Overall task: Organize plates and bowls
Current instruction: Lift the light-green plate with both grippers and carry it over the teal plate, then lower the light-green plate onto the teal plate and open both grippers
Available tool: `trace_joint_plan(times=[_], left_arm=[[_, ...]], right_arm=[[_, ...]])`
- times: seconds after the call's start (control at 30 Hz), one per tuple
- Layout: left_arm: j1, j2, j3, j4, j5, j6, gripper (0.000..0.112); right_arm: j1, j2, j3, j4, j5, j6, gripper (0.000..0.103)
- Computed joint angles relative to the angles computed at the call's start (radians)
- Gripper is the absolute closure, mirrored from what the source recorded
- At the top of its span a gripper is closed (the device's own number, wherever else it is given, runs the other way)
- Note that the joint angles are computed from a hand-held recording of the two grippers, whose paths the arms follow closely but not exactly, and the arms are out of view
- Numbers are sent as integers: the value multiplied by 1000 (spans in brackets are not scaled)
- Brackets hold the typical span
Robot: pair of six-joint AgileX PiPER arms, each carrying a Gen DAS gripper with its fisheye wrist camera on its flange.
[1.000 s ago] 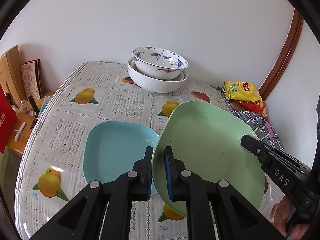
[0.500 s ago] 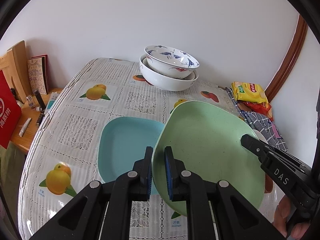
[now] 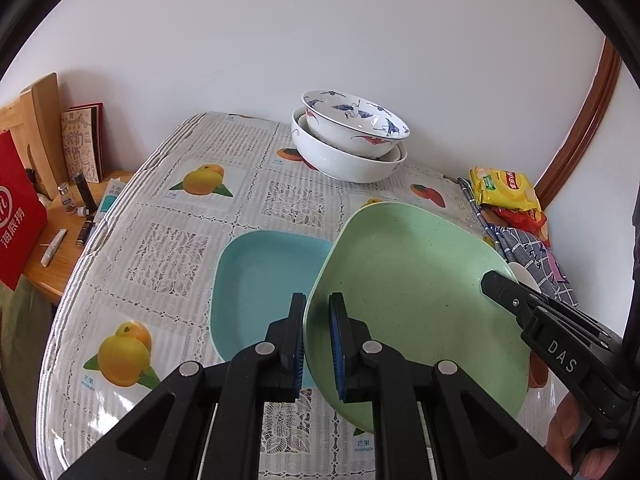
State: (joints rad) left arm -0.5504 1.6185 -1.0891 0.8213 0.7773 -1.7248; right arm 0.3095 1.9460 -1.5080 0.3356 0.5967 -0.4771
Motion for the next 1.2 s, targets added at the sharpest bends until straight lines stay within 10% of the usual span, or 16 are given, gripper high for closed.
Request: trace_joint_plan(times=[1.2], left_arm=[[83, -16, 150, -36, -41, -49, 101]], right_arm=[[88, 154, -70, 3, 34, -2, 95]])
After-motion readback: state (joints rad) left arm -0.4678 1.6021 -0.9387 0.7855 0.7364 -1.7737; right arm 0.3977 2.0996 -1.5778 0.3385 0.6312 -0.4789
